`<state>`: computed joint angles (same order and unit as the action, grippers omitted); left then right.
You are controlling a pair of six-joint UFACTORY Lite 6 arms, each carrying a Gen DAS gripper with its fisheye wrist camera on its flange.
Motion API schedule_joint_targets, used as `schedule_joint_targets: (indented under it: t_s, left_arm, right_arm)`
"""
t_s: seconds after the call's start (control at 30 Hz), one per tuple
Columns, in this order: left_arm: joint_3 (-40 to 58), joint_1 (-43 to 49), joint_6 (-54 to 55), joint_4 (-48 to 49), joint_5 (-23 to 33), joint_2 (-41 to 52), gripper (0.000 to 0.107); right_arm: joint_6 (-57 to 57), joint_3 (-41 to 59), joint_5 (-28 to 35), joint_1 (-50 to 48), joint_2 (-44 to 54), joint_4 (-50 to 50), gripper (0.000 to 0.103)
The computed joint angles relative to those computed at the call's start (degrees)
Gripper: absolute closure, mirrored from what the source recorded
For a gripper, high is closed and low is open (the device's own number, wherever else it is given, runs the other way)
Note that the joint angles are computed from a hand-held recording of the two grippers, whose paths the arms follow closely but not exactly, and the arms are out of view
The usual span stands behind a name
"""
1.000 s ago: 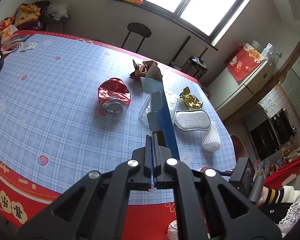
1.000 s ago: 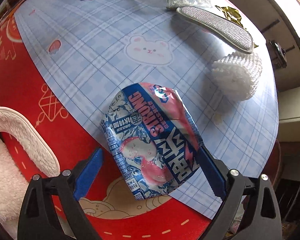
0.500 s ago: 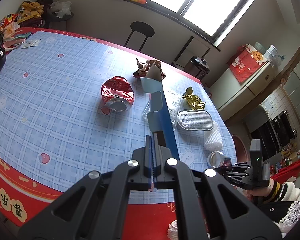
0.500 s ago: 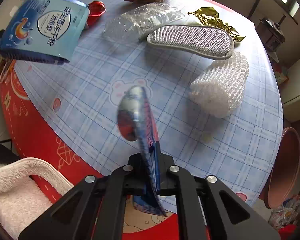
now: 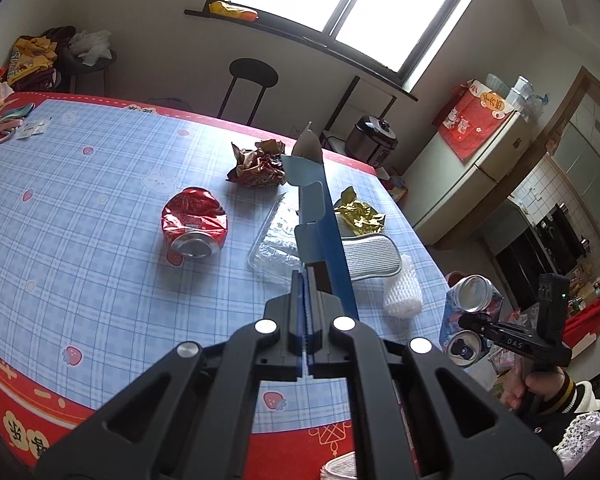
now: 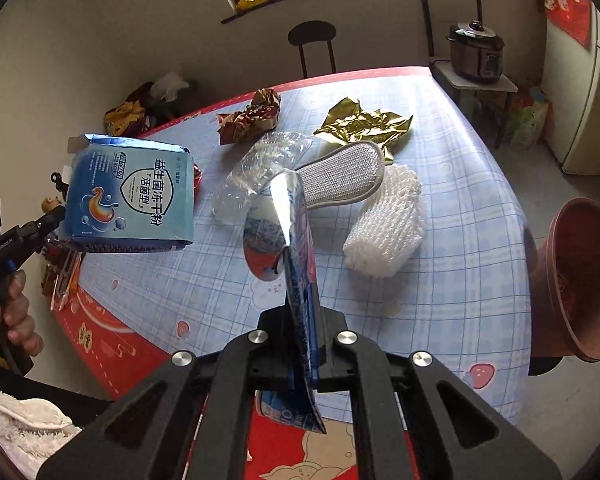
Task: Collect trash
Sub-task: 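Carry the blue box and wrapper with both tools toward the bin, then open the left tool over the bin dropping the blue box while the right tool drops the wrapper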
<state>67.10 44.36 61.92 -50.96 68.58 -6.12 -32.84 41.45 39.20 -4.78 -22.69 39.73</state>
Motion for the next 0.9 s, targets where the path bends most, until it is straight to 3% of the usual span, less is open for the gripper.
schedule_joint_targets:
  t_s: [0.17,0.37,0.6,0.77,0.9]
  left_arm:
    - [1.0,-9.8,-5.0,-1.0,-2.8,-2.5,0.102]
    - [2.9,-29.3,-15.1,-0.7,-9.7,-3.6,0.102]
    - [8.0,-55.6,-27.3,1.8,-22.3,1.7,0.102]
    - [17.4,-71.1,-34.8,5.2,-29.7,12.4,0.102]
    - [31.1,-80.0,-43.0,10.8,-31.6,25.5,0.102]
  right_arm:
    - [-10.1,-2.0,9.0,-17.9,-5.9,4.2,0.096]
    - [-28.2,-2.0,23.0,-48.7,-5.2,7.3,0.096]
    - [-42.7,8.9,31.7,-76.6,9.5,7.2,0.096]
    - [-46.9,20.1,34.1,-86.3,21.4,7.3,0.096]
    - [-48.3,28.1,34.5,-90.9,30.3,6.9,0.096]
